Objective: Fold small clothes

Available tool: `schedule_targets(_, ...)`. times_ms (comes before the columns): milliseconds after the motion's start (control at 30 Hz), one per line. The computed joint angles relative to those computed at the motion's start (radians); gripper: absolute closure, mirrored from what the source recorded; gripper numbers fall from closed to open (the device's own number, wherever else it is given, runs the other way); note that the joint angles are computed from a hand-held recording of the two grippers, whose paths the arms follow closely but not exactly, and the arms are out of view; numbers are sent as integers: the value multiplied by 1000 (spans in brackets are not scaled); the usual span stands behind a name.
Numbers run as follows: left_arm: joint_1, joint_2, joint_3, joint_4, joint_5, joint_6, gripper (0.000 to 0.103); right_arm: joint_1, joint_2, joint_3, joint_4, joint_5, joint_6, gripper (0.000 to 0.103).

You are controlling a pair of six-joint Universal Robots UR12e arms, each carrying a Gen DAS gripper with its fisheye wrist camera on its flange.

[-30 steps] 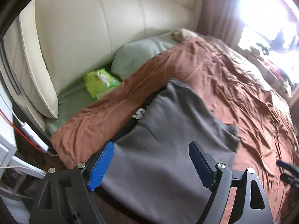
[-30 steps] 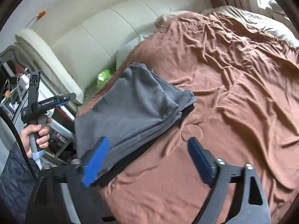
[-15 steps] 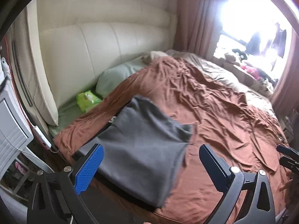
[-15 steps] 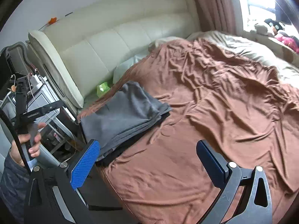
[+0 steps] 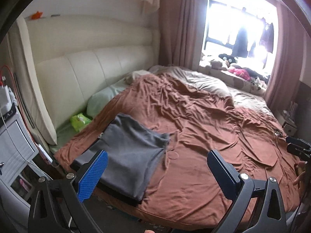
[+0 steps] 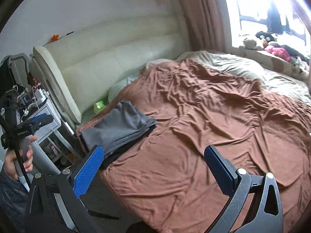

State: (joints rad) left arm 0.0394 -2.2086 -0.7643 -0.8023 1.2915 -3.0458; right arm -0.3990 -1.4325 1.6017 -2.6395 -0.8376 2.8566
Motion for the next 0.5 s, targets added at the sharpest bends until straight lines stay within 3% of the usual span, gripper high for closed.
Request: schedule_targets(500,-62,178,-323,258,-54,37,1,-152,-156,208,-96,33,46,0)
